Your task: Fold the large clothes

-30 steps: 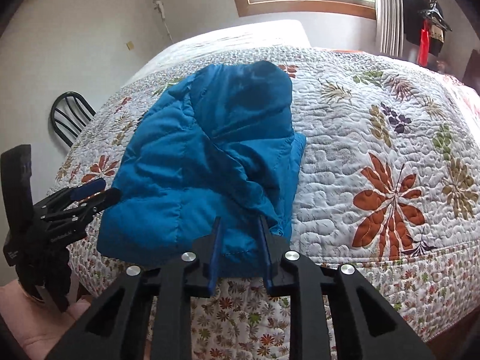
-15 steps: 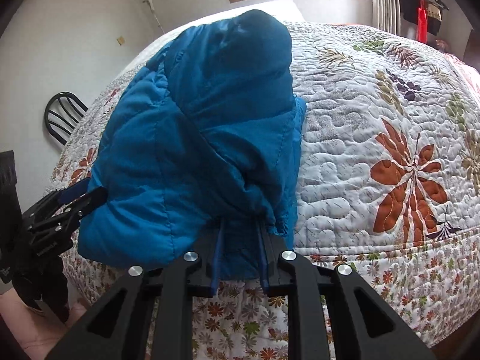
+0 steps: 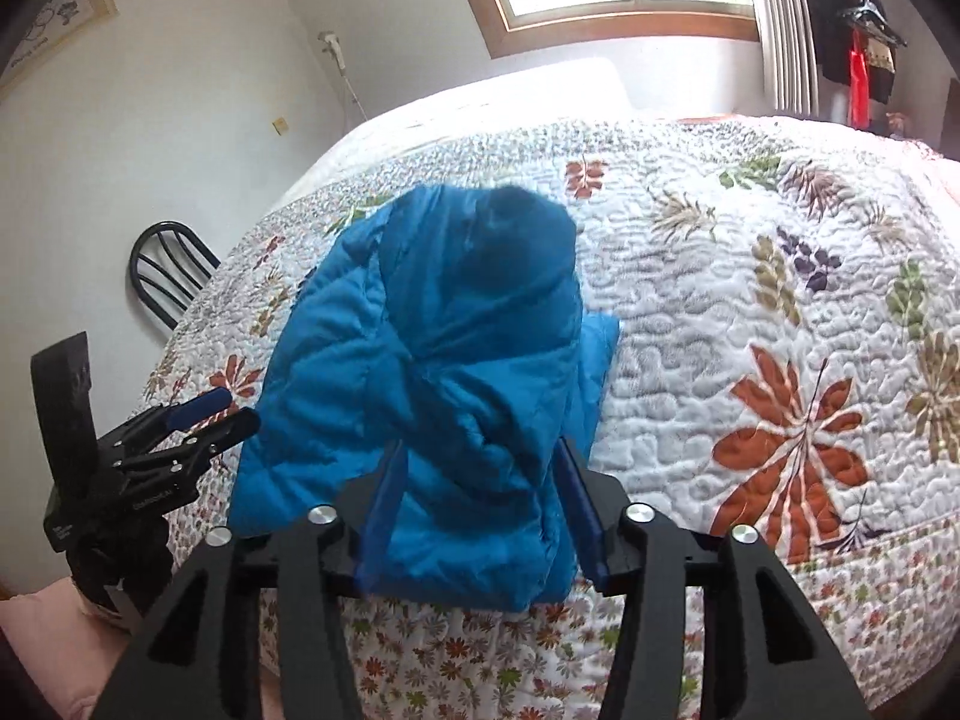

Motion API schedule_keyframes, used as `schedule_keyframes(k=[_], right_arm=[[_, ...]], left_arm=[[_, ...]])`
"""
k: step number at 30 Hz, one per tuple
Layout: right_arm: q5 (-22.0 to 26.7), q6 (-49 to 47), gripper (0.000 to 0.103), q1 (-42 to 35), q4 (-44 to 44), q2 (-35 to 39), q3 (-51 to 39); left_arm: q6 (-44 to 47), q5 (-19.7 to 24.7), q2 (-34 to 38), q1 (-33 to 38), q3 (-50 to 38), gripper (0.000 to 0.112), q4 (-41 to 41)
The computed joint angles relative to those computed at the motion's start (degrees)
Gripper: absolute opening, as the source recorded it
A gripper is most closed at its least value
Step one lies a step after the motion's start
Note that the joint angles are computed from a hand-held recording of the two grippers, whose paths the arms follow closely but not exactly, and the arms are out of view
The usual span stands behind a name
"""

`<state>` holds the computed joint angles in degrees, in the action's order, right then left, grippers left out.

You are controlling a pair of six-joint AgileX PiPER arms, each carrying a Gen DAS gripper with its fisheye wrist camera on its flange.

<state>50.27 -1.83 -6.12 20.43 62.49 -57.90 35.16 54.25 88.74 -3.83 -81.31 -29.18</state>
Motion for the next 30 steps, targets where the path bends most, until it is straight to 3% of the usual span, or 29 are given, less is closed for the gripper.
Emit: schedule_keyframes(k=[5,9,10,12,15,18,25,30], right_arm=[[1.88,-6.18,0.068,-6.71,6.13,11.27,-9.07],[3.69,-7.16,0.068,-7.53,7.94,20.44,-15.84],[3.86,-7.1,0.065,-7.36,7.99,21.91,-16.82],[5.11,-9.58,0.037,-8.51,11.91,24.59,-17.9],[4.76,-11.91,0.023,-10.58,15.3,24.49,-16.05],[5.19,-15.71,0.016,-14.16,20.47,23.19,-12.56],[2.43,-18.45,0.012,-16.72,21.75,18.07,-4.16],[-0.45,-18.58,0.014,-14.72,20.56,20.68,-2.08]], left_arm=[[-4.53,0.83,5.08,-0.97,-7.49,0.068,2.25],[-7.29,2.41,9.17,-2.22,-12.55,0.068,4.05],[-8.09,2.87,10.26,-2.6,-13.66,0.068,4.57],[-8.85,3.05,11.74,-2.85,-14.9,0.068,4.81],[-8.93,2.62,12.56,-3.11,-15.22,0.07,4.8],[-8.07,2.58,12.86,-3.42,-15.13,0.072,4.22],[-6.23,1.18,12.6,-5.31,-14.13,0.074,4.27],[-6.12,0.09,13.18,-6.67,-13.55,0.075,5.62]])
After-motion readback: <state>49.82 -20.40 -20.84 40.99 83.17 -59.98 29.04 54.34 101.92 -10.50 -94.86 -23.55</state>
